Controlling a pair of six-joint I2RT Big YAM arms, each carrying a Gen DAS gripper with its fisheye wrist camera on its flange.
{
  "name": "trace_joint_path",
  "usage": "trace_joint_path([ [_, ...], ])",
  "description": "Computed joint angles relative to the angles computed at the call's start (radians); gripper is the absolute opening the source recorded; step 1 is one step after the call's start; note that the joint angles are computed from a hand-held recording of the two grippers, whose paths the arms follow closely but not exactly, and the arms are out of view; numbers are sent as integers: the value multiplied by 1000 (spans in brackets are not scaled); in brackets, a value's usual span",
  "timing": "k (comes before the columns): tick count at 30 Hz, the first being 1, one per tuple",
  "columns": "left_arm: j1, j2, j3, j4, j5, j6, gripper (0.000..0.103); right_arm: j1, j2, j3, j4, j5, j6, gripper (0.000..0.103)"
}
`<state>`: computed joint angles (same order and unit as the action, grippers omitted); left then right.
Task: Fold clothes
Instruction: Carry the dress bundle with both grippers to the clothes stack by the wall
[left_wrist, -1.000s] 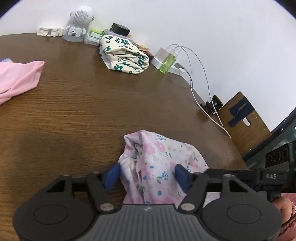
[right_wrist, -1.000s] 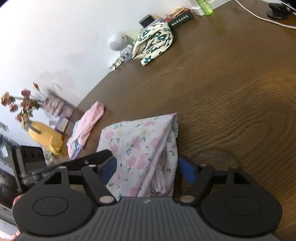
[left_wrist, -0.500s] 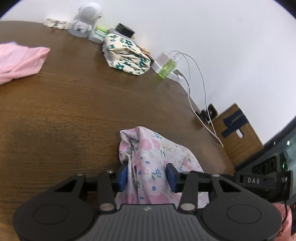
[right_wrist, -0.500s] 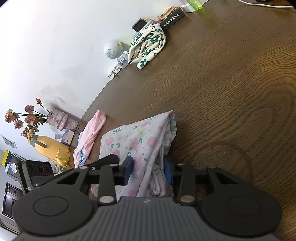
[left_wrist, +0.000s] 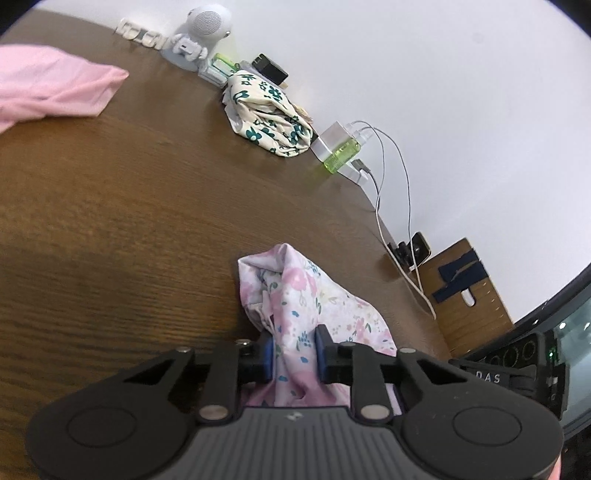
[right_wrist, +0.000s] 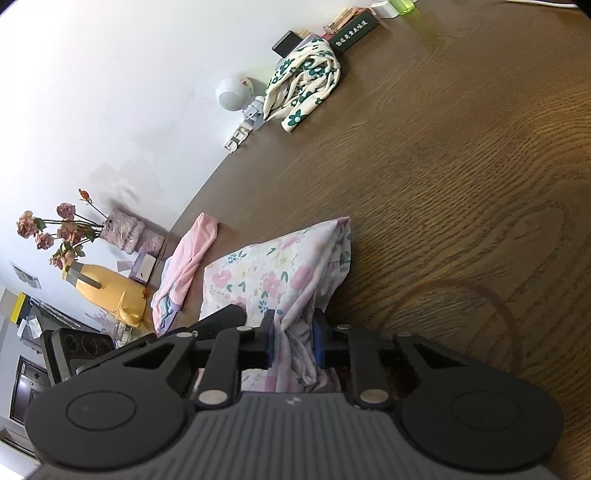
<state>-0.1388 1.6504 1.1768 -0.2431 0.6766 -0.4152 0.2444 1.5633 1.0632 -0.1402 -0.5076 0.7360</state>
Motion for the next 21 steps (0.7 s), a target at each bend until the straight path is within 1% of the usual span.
trace_joint_path([
  [3, 2, -10, -30, 68, 12, -66, 15, -5, -2, -2, 13, -16, 11, 12],
  [4, 2, -15, -40, 89, 14, -85, 15, -4, -6, 0, 6, -13, 13, 12],
  [6, 2, -31, -59, 118, 11, -115, 14, -2, -15, 2, -5, -5, 14, 12],
  [10, 4, -70, -91, 170, 8, -159, 14, -3, -40, -9, 22, -14, 23, 12],
  [15, 4, -121, -114, 198, -7, -188, 14, -1, -70, -15, 37, -19, 21, 12],
  [21, -7, -171, -99, 195, -53, -187, 14, -1, -94, 30, 2, -22, -17, 12],
])
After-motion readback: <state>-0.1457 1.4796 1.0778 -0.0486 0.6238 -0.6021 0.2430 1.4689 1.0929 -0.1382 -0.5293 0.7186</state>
